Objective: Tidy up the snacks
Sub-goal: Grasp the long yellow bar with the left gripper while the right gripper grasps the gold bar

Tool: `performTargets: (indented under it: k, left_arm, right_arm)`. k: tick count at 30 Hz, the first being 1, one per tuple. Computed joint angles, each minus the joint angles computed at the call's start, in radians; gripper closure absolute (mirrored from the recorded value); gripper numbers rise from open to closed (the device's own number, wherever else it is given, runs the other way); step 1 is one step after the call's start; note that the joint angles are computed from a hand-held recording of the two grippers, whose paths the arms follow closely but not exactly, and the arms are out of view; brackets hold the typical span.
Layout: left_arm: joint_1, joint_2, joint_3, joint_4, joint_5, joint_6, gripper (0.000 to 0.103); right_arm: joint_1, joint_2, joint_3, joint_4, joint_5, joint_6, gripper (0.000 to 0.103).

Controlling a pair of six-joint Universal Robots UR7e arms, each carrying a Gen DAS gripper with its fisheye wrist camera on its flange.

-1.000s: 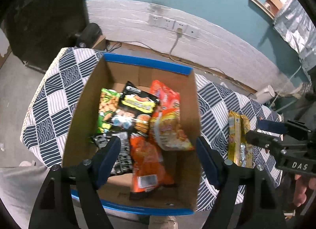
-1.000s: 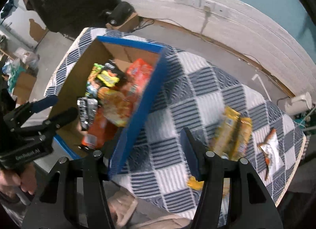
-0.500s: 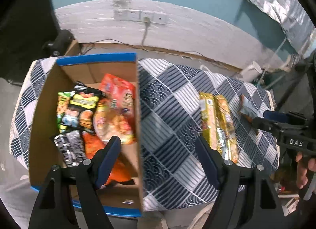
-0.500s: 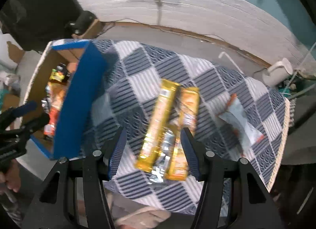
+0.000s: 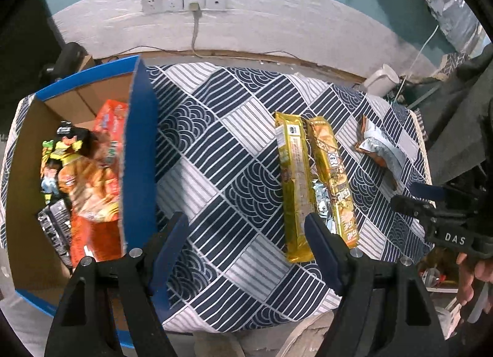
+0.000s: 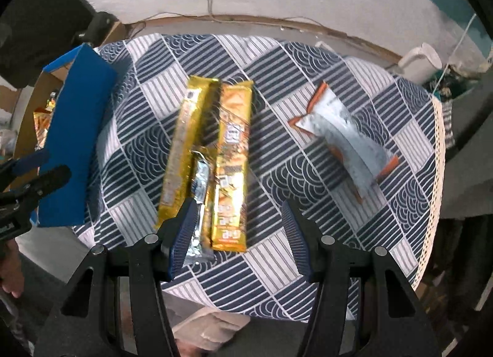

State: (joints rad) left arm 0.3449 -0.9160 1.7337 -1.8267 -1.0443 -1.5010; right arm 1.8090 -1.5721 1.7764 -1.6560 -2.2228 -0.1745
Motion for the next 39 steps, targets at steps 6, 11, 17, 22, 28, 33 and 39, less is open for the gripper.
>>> performTargets:
  k: [6,11,17,22,28,33,39]
  left_arm:
    - [0.025,0.050,-0.029,-0.020,-0.010,0.026,0.024]
    - [0.047,0.084,-0.046,-0.035,-0.020,0.047,0.024]
    - [0.073,0.119,-0.053,-0.059,-0.044,0.077,0.024]
    - [0.089,0.141,-0.055,-0.084,-0.062,0.094,0.024]
    - [0.113,0.173,-0.069,-0.099,-0.089,0.129,0.024]
    - [0.132,0.186,-0.063,-0.122,-0.112,0.133,0.024]
    - [0.146,0.204,-0.069,-0.162,-0.130,0.132,0.024]
  right_arm:
    - [-0.034,-0.004,0.009,0.000,0.010,0.000,0.045]
    - [-0.063,0.004,0.027,-0.006,0.017,-0.002,0.045]
    - [-0.092,0.028,0.046,-0.013,0.022,0.009,0.045]
    - [-0.105,0.052,0.059,-0.007,0.019,0.012,0.045]
    - [-0.117,0.078,0.082,-0.023,0.005,0.012,0.045]
    - [-0.126,0.091,0.104,-0.058,-0.015,-0.002,0.045]
    - [-0.145,0.108,0.086,-0.051,-0.010,0.002,0.069]
